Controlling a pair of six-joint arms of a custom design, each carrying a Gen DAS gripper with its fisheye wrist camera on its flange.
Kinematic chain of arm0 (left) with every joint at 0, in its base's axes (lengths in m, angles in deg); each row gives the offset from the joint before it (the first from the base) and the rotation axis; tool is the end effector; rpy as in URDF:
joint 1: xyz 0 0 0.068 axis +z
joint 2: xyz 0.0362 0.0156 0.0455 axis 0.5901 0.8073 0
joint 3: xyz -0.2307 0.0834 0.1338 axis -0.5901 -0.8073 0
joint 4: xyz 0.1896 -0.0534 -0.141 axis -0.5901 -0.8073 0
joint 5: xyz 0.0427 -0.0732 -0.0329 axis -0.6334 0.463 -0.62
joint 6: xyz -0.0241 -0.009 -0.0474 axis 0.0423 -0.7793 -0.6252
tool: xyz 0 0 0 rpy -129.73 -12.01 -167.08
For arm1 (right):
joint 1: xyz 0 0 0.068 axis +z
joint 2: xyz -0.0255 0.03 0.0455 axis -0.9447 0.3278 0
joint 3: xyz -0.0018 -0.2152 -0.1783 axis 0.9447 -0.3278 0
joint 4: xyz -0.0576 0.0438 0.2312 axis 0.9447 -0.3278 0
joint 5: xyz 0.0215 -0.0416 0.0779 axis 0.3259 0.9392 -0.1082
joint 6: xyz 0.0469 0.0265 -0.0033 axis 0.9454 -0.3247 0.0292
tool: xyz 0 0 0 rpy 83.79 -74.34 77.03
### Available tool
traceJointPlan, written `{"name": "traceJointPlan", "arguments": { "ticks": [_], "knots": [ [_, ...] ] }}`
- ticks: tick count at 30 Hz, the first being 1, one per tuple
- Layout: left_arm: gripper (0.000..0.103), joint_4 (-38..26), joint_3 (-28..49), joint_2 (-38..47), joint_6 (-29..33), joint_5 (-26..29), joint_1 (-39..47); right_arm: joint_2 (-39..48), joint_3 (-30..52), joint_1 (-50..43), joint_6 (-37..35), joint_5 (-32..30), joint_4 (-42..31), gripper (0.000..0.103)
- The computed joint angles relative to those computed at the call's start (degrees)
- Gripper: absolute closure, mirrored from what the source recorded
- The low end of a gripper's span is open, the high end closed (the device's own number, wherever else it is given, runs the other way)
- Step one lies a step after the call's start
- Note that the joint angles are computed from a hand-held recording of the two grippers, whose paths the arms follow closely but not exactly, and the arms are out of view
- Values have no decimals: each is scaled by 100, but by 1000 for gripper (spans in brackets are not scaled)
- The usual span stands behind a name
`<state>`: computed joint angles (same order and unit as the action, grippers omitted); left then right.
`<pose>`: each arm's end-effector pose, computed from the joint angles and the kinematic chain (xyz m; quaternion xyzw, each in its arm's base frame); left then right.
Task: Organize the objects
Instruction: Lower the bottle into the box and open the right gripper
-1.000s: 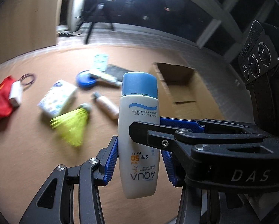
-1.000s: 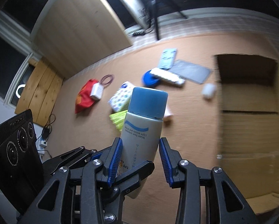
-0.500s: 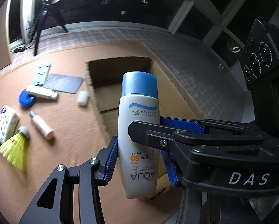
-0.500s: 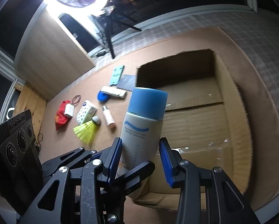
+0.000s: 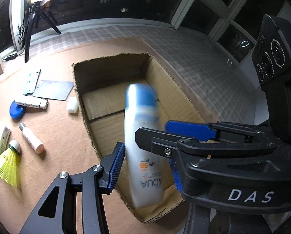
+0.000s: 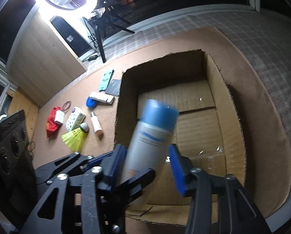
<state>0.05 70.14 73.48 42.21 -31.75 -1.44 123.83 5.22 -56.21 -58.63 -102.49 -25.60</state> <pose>0.2517 -0.1980 0.1362 0.1117 0.9461 -0.1965 0.2320 0.2214 0.0669 0.1573 0.0301 0.9595 0.1929 0.2029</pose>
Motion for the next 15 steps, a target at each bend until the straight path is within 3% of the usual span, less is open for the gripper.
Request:
{"name": "traceJointPlan", "arguments": {
  "ticks": [15],
  "knots": [
    [51,-78,-851,-995,189,-16,538,-70,140,479,440,393,103,49]
  ]
}}
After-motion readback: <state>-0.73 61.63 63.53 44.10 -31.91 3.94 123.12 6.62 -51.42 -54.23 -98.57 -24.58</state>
